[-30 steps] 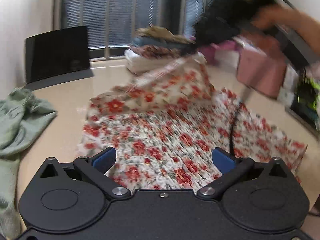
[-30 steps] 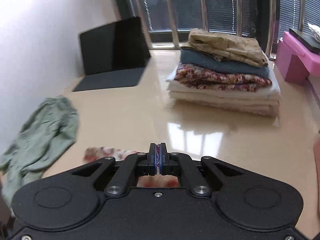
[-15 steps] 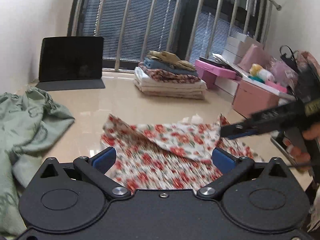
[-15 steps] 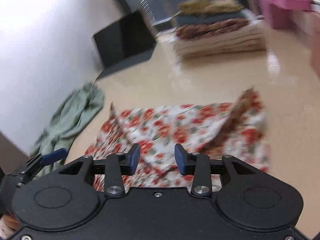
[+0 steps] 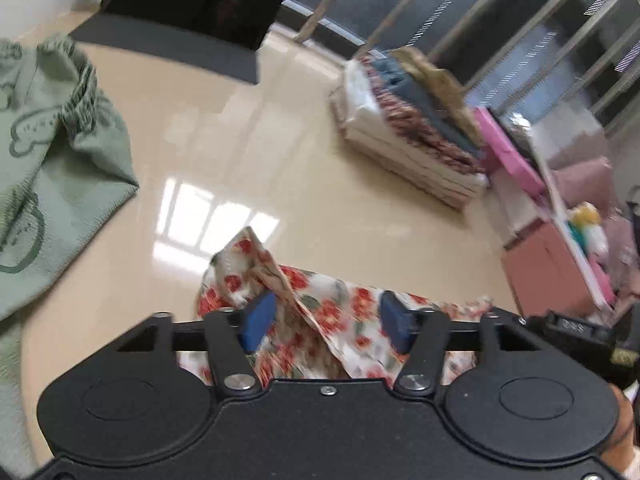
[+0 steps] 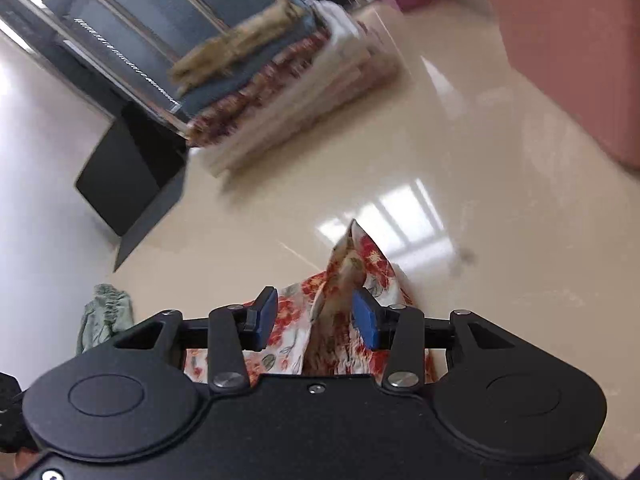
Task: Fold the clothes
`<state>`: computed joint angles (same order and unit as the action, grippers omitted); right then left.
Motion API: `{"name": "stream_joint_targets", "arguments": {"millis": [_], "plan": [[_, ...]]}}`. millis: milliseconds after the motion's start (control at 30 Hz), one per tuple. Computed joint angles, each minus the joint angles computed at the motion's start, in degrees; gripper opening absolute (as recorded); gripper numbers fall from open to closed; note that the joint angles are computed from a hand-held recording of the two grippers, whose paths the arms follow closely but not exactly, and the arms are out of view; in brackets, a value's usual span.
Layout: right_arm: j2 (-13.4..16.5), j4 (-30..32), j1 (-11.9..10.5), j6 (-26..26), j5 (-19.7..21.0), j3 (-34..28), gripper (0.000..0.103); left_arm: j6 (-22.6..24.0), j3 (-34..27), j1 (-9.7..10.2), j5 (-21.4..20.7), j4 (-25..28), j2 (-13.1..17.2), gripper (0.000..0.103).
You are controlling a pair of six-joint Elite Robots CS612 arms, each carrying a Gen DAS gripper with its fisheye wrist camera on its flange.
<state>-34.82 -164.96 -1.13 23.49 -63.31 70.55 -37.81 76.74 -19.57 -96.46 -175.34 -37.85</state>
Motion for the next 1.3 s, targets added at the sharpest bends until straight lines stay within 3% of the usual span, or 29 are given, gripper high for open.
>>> {"name": "stream_joint_targets", "arguments": {"millis": [100,133,167,233,467,600,700,767,833,1000,1100,1200,1267,1300], "plan": [[1.0,0.9,0.6,-0.2,-2.2,-1.7,0.044,-0.5,-2.7,-0.18,2.1,4.7,1.3,0.023],[1.3,1.0,0.7,0.0,-3.1,-2.1,0.037,-0.8,-3.2,-0.14,2.1,5.4,1.6,0.012],[1.6,0.6,0.6,0.2,-2.8,-2.3,0.03,-1.2,-3.7,-0.06,2.1,5.8,1.9,0.009],[2.0,-0.9,0.2,1.2,-1.1,-2.3,0.0,-2.9,-3.9,0.17,2.3,4.8,2.3,0.005],[2.3,-12.5,-2.0,7.7,5.4,2.5,0.0,-9.9,-1.4,1.55,0.8,-5.0,3.1,0.003],[2.5,-13.7,-2.9,9.5,8.5,3.8,0.0,-10.8,-0.8,1.73,0.8,-6.9,3.3,0.003],[3.2,-15.0,-3.3,13.2,9.6,3.8,0.005,-13.4,-0.7,2.0,-0.7,-10.5,4.0,0.003],[4.0,-18.0,-3.6,17.0,11.0,3.4,0.015,-14.9,-0.4,2.1,-1.0,-13.5,4.1,0.003],[4.0,-19.8,-3.5,17.6,10.6,3.3,0.031,-15.4,-0.2,2.14,-1.2,-16.5,4.2,0.004],[3.2,-18.4,-3.0,16.8,7.3,3.1,0.032,-13.6,0.0,1.97,-2.2,-22.5,4.4,0.004],[3.7,-20.9,-2.8,16.4,6.6,2.5,0.031,-9.9,-1.2,1.64,-3.5,-21.1,5.0,0.004],[3.8,-14.9,-2.3,13.2,5.9,0.9,0.031,-7.2,-2.5,1.22,-3.2,-15.6,5.3,0.004],[3.8,-12.1,-2.2,12.9,4.5,0.4,0.021,-6.7,-2.9,1.0,-2.2,-12.0,5.4,0.004],[4.0,-13.6,-2.4,15.0,3.7,0.6,0.011,-7.0,-2.9,0.95,-1.7,-11.0,5.4,0.004]]}}
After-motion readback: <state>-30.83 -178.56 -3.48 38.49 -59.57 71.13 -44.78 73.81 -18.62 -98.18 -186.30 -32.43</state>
